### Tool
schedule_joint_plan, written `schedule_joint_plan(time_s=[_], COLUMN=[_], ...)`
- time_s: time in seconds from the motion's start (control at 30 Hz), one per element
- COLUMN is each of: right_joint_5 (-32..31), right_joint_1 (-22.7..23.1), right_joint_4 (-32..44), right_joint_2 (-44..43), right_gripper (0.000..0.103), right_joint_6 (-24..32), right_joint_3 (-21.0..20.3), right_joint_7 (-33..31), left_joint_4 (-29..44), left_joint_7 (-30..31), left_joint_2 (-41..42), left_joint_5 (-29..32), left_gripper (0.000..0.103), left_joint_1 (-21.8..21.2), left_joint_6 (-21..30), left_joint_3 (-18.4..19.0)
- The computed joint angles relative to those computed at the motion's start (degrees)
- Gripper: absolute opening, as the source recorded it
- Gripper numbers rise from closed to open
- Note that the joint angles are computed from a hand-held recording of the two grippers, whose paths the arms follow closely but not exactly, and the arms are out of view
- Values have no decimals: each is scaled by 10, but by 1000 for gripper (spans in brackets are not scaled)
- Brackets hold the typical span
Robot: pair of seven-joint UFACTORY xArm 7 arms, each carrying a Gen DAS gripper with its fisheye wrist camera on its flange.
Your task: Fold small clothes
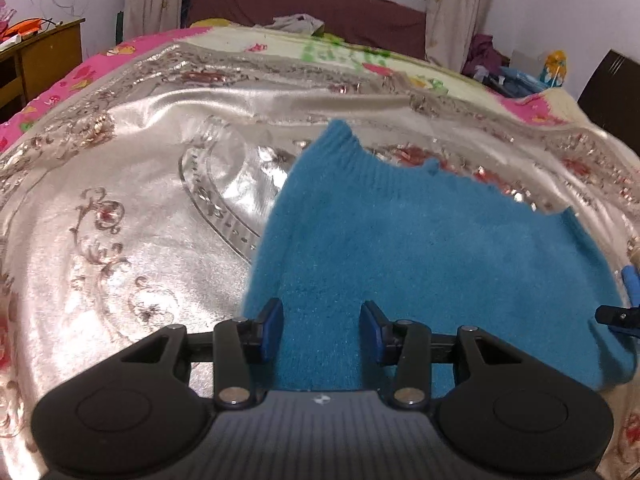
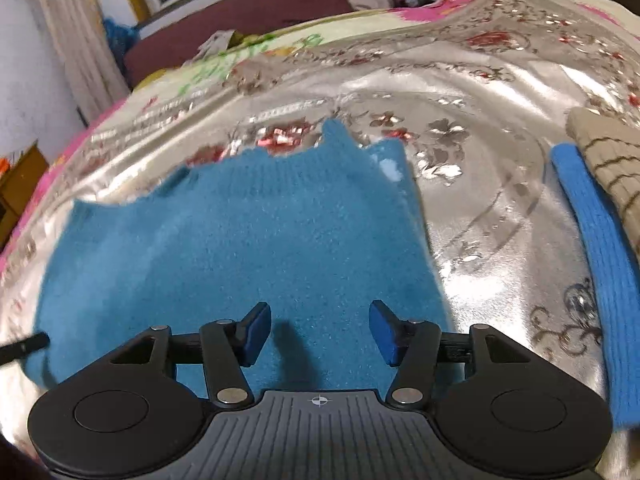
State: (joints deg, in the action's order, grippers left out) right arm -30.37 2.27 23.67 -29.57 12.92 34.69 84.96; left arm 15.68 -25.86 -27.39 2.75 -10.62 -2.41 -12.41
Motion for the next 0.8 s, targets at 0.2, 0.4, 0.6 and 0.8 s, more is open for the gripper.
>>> schedule_joint_plan(time_s=[0.2, 0.4, 0.6, 0.8], right_joint_5=[65, 131, 158, 185], right_joint_1=[87, 152, 130, 110], right_joint_4=[-76, -153, -187, -201], right_joint_2=[-115, -214, -180, -157], right_gripper=[61, 66, 70, 72], right_joint_6=[34, 62, -55, -121], right_joint_3=[-41, -61, -75, -69], right_joint_7=[6, 28, 10, -3], left_joint_4=[-38, -65, -66, -61], left_joint_7=[30, 55, 91, 119], left_joint_2=[-49, -62, -56, -56], left_joint_5=[-28, -65, -71, -68], left_gripper=[48, 53, 65, 69], left_joint_1=[-73, -152, -237, -280], left_joint_6=[-2, -37, -60, -65], left_joint_3=[98, 194, 291, 341])
